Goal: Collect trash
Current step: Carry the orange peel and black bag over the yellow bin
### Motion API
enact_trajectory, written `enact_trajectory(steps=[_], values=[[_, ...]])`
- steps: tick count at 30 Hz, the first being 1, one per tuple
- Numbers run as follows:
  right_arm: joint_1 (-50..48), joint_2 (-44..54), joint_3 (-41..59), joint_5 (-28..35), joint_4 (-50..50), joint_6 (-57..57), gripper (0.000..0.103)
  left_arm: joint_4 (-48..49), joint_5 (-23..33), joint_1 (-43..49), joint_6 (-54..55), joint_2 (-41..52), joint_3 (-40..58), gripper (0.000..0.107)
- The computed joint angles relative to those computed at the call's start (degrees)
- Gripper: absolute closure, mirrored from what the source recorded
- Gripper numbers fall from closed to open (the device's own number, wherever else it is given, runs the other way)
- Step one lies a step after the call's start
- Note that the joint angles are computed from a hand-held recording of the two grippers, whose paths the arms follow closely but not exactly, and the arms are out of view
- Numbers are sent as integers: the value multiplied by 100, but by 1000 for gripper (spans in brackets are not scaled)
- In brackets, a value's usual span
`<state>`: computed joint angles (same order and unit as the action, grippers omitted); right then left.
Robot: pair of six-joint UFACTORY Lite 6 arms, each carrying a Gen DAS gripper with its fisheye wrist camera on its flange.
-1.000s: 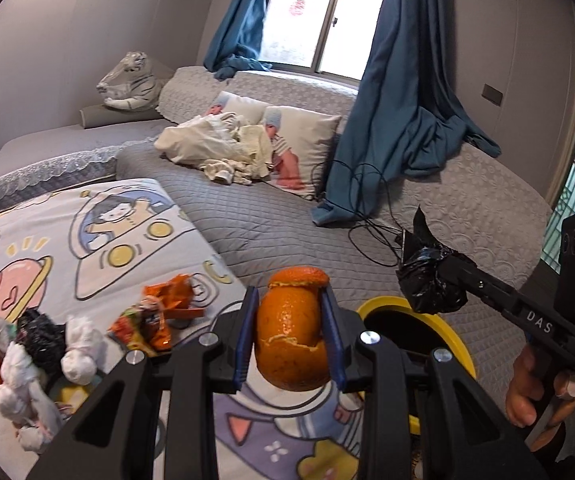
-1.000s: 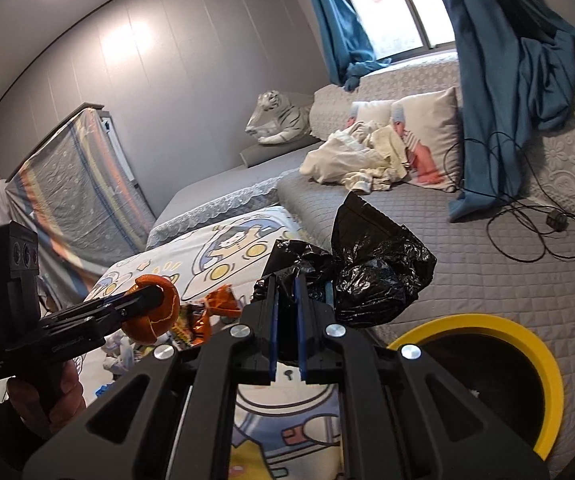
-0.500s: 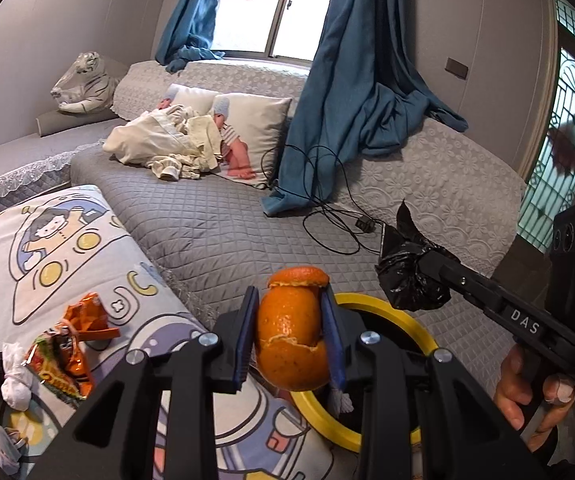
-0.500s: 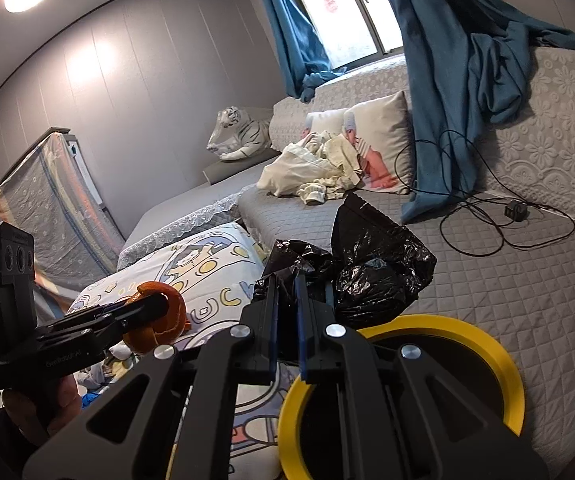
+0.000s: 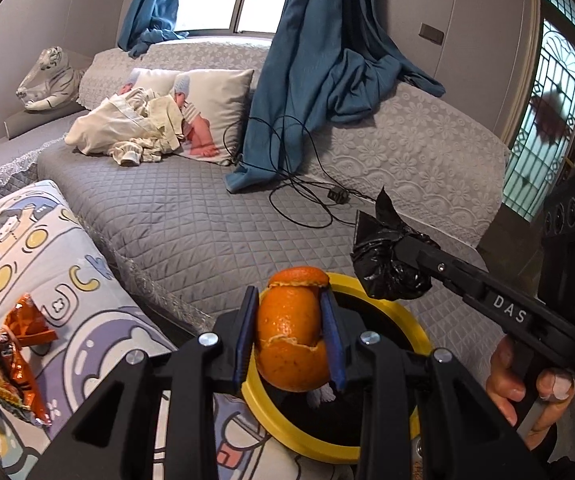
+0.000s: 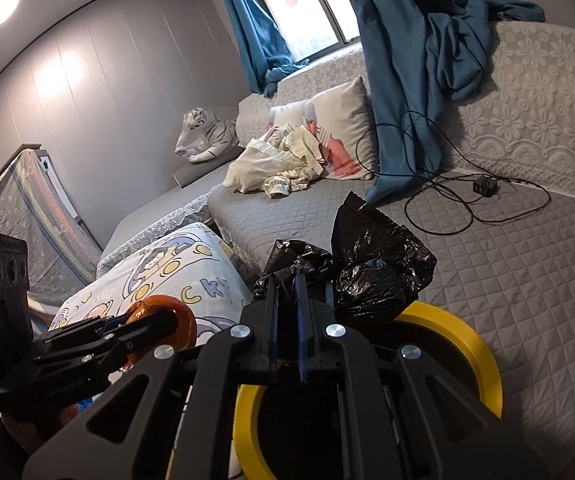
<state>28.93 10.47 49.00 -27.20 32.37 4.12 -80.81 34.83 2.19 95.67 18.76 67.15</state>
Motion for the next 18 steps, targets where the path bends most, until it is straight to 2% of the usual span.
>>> enact_trajectory(steps=[18], values=[[-615,879,-251,-278,-1472,1868,96,-86,-671,-799,212,876,71,78]])
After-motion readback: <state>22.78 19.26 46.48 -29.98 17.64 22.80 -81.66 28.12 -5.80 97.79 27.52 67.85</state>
